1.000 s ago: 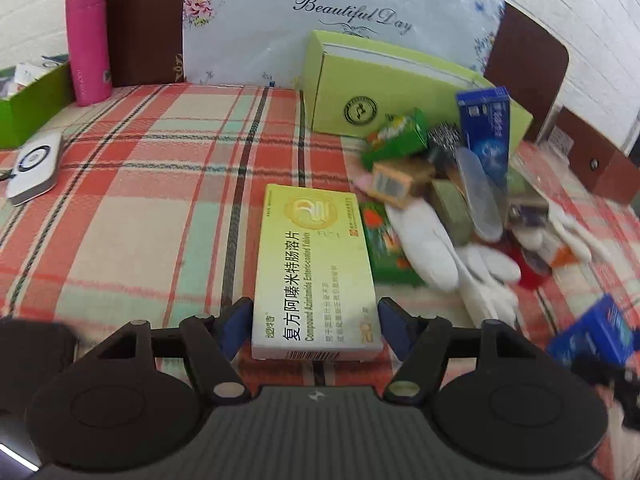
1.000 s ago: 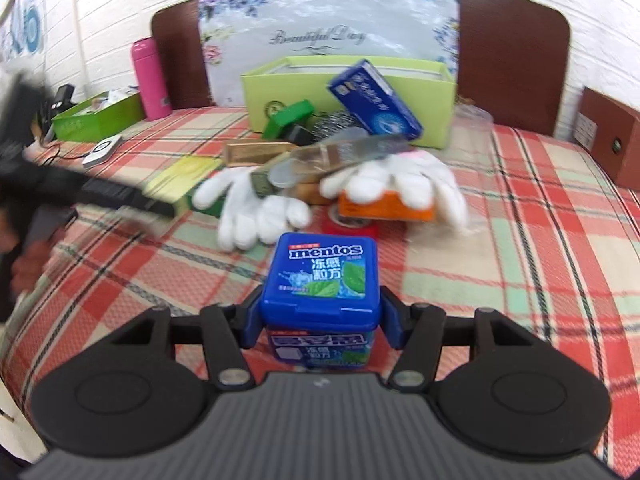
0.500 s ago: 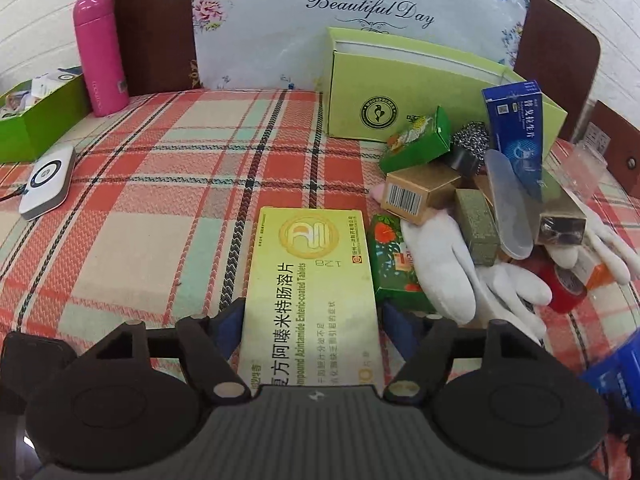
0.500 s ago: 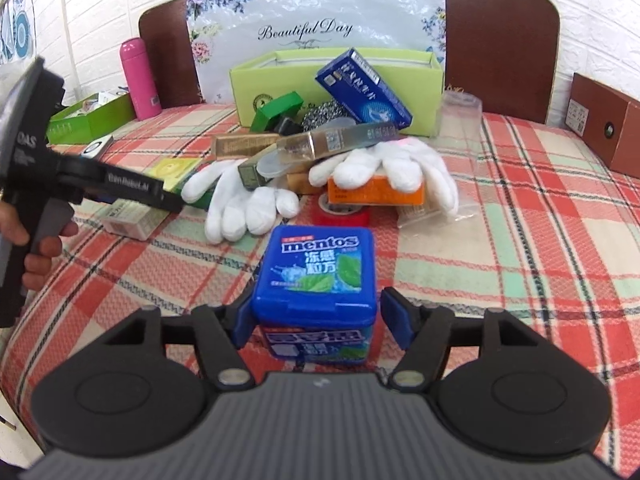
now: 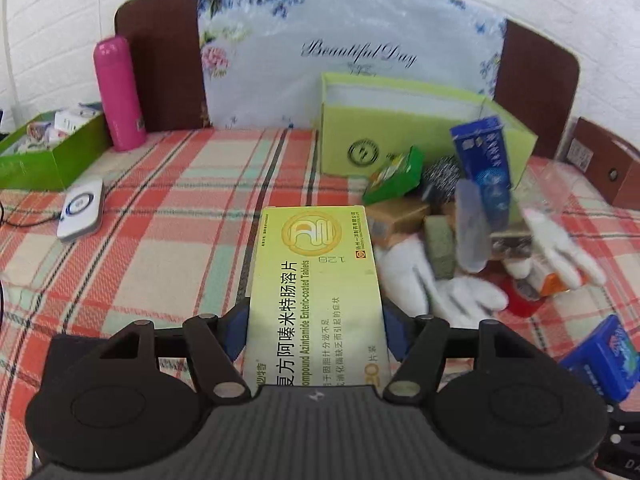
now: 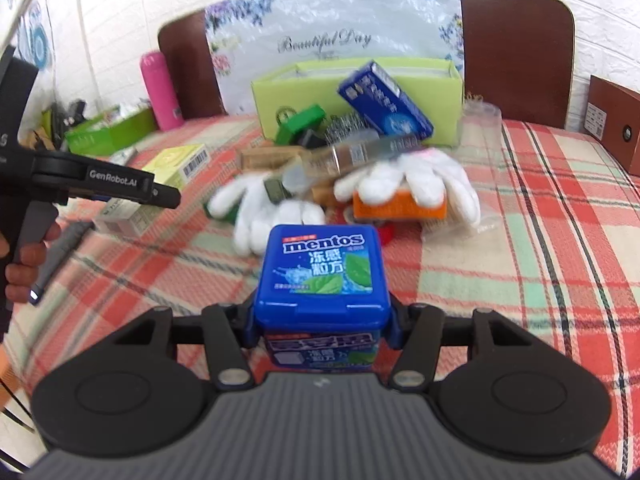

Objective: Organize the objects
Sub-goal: 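Carry both boxes into the lime-green box and open both tools, then withdraw both tools from the lime-green box back over the table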

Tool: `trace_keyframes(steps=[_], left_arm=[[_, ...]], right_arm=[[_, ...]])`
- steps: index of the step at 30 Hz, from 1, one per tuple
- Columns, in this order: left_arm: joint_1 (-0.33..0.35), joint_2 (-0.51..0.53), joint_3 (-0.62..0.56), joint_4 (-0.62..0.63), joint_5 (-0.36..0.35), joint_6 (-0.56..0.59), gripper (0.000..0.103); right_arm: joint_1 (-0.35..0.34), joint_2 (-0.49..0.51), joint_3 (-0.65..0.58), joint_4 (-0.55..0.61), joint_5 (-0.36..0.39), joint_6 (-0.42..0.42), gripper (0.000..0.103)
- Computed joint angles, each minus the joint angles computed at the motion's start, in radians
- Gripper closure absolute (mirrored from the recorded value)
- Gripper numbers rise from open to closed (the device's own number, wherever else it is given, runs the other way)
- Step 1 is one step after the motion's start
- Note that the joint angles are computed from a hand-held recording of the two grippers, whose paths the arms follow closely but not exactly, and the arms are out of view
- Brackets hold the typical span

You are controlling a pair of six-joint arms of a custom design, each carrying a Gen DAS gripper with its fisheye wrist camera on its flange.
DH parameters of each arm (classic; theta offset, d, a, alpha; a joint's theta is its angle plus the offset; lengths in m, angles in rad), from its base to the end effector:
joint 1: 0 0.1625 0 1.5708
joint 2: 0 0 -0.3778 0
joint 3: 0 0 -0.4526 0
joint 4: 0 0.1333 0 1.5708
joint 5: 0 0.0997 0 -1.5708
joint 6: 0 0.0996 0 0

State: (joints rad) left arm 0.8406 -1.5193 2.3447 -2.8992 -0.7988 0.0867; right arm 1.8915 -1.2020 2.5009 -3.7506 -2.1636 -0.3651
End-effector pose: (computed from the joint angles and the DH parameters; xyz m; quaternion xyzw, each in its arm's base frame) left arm -0.1479 -0.4692 0.1928 0.2704 0.8607 -0.3340 0.2730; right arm 0.1950 -0.3408 0.1032 0.1736 -0.8566 0.4018 0.2732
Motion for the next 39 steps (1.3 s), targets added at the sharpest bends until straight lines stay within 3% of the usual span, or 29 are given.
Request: trace_keyframes(steps=[6, 13, 15, 19, 22, 27, 31, 33, 35, 36, 37, 39], left_arm=[[-0.048, 0.039, -0.04, -0.114, -0.046, 0.089, 0.034], [-0.035, 0.202, -0.231, -0.213, -0.207, 0.18, 0.034], [-0.027, 0.274, -0.305, -0.24, -0.212, 0.207, 0.034], [0.028, 0.407, -0.49, -0.167, -0.263, 0.132, 0.034], [0.062, 0.523, -0.619, -0.162, -0.233, 0.171, 0.034], [0.13, 0.637, -0.783, -0.009, -0.24, 0.133, 0.034], [0.161, 0.684, -0.84, 0.036, -0.251, 0.126, 0.034], [0.168, 0.697, -0.85, 0.026, -0.254, 0.135, 0.034], [0.17, 0.705, -0.858, 0.017, -0.245, 0.139, 0.022], [0.168, 0.706, -0.858, 0.015, -0.237, 0.136, 0.016], [0.17, 0.705, -0.858, 0.009, -0.235, 0.139, 0.016], [0.168, 0.688, -0.846, 0.012, -0.242, 0.13, 0.016]], right_arm=[[-0.011, -0.094, -0.019, 0.037, 0.103, -0.028, 0.048], [-0.027, -0.108, -0.193, 0.084, 0.184, -0.132, 0.048], [-0.031, -0.071, -0.271, 0.082, 0.19, -0.161, 0.048], [-0.049, 0.053, -0.461, 0.083, 0.164, -0.225, 0.048], [-0.075, 0.17, -0.611, 0.111, 0.108, -0.288, 0.048], [-0.133, 0.303, -0.811, 0.318, 0.022, -0.218, 0.048], [-0.166, 0.349, -0.888, 0.467, 0.011, -0.142, 0.048], [-0.176, 0.374, -0.915, 0.485, 0.007, -0.14, 0.048], [-0.183, 0.388, -0.933, 0.506, 0.007, -0.141, 0.047], [-0.188, 0.386, -0.937, 0.533, 0.015, -0.132, 0.041], [-0.188, 0.387, -0.94, 0.531, 0.015, -0.135, 0.036], [-0.185, 0.379, -0.921, 0.472, 0.021, -0.169, 0.018]])
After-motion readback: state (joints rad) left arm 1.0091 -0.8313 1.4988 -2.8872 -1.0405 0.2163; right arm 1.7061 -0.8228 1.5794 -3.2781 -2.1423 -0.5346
